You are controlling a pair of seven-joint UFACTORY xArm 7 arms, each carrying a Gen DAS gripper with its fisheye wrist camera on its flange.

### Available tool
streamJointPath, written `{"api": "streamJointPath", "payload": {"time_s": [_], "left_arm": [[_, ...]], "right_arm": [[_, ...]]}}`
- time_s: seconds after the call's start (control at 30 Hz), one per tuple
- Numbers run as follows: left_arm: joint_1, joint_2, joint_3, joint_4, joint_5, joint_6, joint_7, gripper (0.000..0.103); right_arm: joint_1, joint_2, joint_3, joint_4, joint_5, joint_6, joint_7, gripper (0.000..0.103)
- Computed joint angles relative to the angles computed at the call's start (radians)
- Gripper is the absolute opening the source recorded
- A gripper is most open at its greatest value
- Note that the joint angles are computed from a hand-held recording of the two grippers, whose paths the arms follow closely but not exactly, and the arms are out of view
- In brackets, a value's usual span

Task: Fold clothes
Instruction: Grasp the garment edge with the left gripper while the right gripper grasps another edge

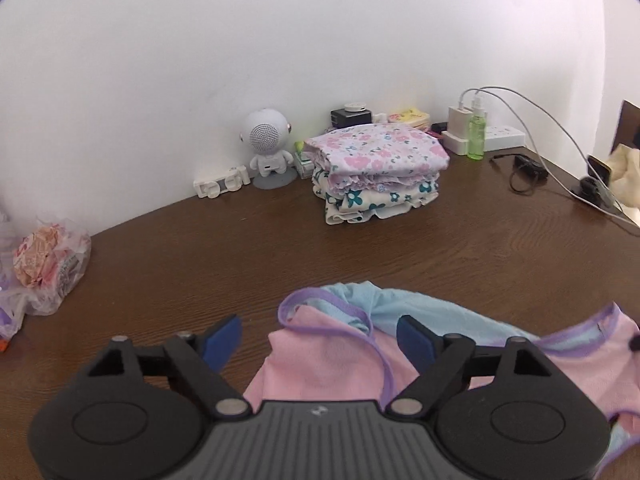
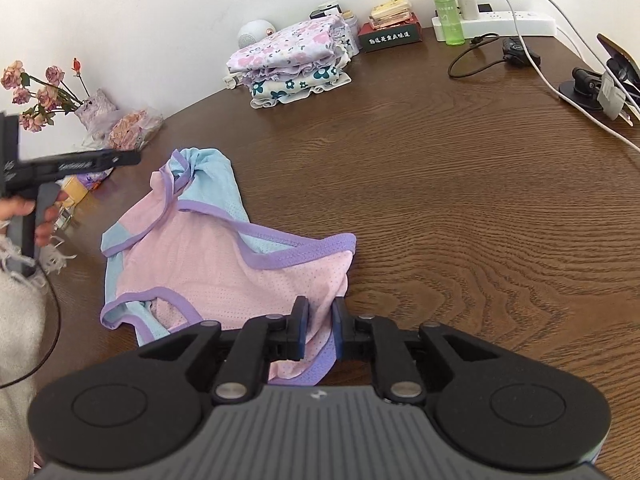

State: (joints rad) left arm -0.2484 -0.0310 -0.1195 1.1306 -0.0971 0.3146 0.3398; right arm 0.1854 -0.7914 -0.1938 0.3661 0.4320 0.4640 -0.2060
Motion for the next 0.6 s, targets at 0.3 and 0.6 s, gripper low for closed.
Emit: {"api": "streamJointPath", "payload": {"time_s": [0.3, 0.6], "left_arm": [[-0.039, -0.107, 0.027, -0.175, -0.084, 0.006, 0.161, 0.085], [-0.033, 0.105, 0.003, -0.012, 0.151, -0.013, -0.112, 0.048]], "right_arm": [[0.006, 0.022, 0.044, -0.014, -0.024, -0.06, 0.037, 0.022], [0.003, 0.006, 0.09, -0.047, -0.096, -0.108, 0.114, 0.022]]}}
